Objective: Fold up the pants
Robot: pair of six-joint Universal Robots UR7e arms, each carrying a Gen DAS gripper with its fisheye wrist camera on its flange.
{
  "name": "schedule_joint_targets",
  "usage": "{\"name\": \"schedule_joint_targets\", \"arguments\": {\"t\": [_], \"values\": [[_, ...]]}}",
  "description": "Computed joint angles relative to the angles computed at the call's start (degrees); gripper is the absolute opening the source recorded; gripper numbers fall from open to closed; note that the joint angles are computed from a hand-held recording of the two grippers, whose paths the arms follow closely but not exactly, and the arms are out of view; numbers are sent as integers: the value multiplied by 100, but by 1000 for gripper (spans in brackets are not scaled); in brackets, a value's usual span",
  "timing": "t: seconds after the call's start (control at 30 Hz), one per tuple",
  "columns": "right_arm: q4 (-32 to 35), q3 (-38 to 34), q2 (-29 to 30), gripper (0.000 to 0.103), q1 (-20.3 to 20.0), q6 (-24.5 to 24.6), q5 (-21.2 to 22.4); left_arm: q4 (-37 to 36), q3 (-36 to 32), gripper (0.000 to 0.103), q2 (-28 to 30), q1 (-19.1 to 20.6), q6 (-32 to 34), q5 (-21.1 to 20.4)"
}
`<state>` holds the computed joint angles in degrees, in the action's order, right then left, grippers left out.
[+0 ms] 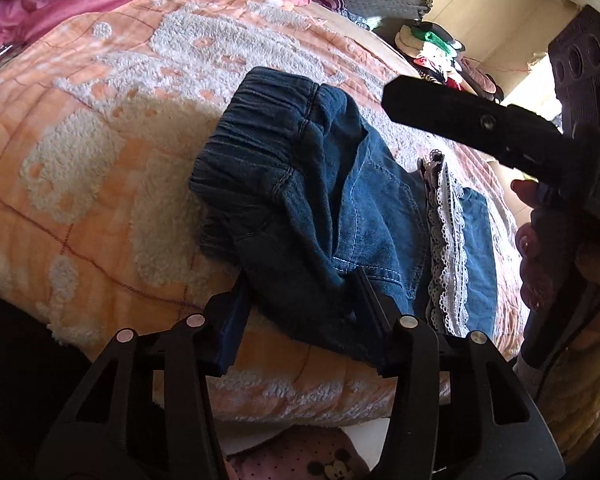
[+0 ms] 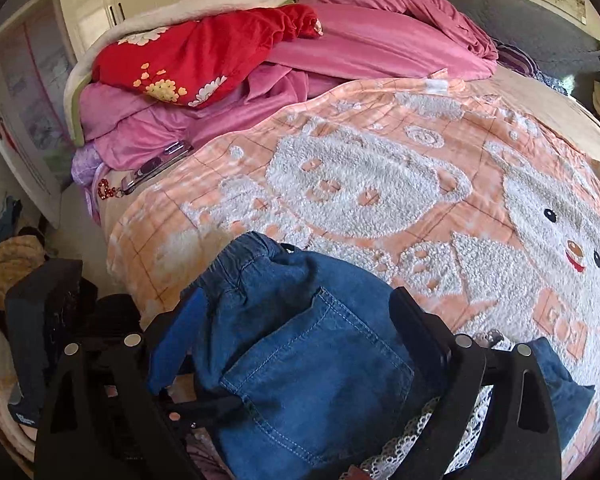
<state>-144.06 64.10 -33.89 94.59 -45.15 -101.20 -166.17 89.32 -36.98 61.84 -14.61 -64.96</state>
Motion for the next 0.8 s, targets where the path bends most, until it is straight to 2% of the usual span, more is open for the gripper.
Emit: {"name": "schedule_joint_targets", "arguments": {"t": [0.2,0.33,0.57,0.6,0.67,0.73,0.8], "values": [[547,-709,488,92,78,-145,-159,3,-16,42,21,36,5,-78],[1275,-1355,858,92,88,-25,-109,2,-38,42,31,51,14,-98],[2047,-2111,1348,91,59,-30,-297,17,-160,42,84,123,5,-199],[2146,-2150,1368,89,24,16,-244,7,-163,42,86,130,-8,-215],[2368,-2245,1407,69,-44,124,-113,-21,-169,43,96,139,-22,-236],[2437,-2143,1315,56,-100,77,183,-67,-160,47,92,150,-31,-296],[2230,-1878,1139,50,-116,17,301,-104,-148,50,76,162,-51,-365]]}}
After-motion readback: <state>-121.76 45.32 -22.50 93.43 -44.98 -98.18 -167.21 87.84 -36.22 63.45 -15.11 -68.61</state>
